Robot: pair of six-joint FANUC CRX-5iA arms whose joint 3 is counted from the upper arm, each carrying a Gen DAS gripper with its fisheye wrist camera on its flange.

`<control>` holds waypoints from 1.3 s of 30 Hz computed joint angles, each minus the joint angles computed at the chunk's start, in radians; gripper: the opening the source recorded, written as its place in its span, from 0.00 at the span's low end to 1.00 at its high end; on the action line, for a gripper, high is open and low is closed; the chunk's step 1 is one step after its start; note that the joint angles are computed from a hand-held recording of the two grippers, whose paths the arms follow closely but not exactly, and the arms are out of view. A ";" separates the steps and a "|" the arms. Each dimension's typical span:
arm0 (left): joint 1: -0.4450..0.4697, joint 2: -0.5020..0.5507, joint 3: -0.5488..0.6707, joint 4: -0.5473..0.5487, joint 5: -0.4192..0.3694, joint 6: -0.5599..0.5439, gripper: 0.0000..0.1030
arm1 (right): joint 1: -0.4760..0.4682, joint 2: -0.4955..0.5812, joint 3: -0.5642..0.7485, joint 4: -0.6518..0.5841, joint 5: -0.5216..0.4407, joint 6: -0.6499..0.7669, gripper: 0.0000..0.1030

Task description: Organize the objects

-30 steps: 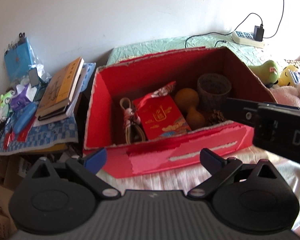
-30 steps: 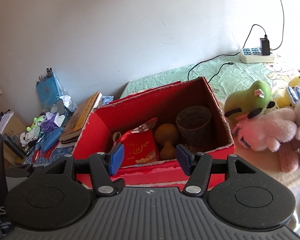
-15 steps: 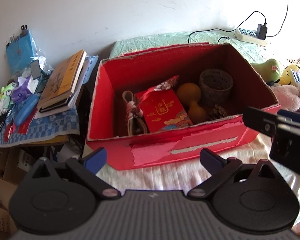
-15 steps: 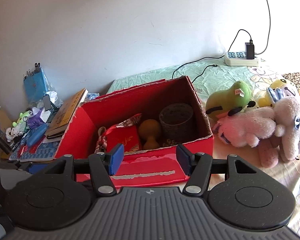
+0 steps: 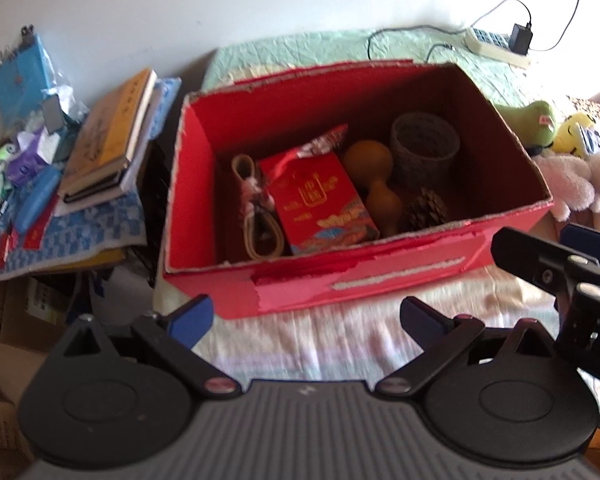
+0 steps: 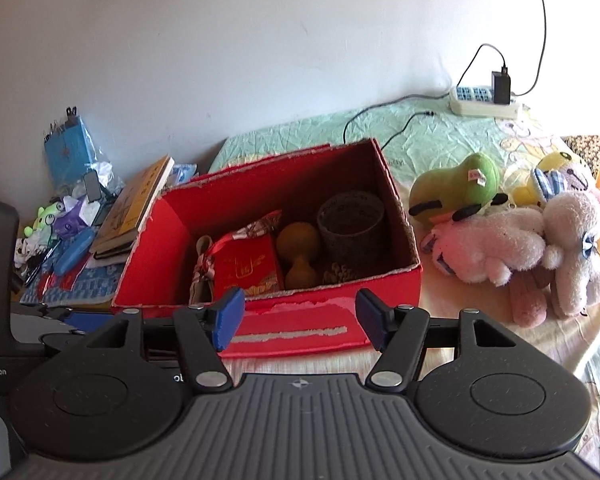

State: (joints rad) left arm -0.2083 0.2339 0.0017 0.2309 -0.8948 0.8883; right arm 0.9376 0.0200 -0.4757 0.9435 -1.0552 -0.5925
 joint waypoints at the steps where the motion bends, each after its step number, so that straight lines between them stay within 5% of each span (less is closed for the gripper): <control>1: -0.002 0.005 0.010 -0.010 -0.014 0.005 0.97 | -0.001 0.005 0.015 -0.024 -0.008 0.026 0.64; 14: 0.004 0.046 0.070 0.014 -0.104 -0.003 0.97 | -0.024 -0.004 0.045 -0.096 0.008 0.098 0.69; 21: -0.001 0.030 0.042 0.034 -0.027 -0.016 0.97 | -0.043 -0.012 0.008 0.003 0.033 0.051 0.70; 33: -0.024 0.003 -0.059 0.048 0.244 -0.003 0.97 | -0.076 0.034 -0.032 0.173 0.012 -0.049 0.70; 39: -0.027 0.028 -0.060 0.088 0.275 -0.037 0.97 | -0.103 0.047 -0.051 0.233 0.031 -0.080 0.69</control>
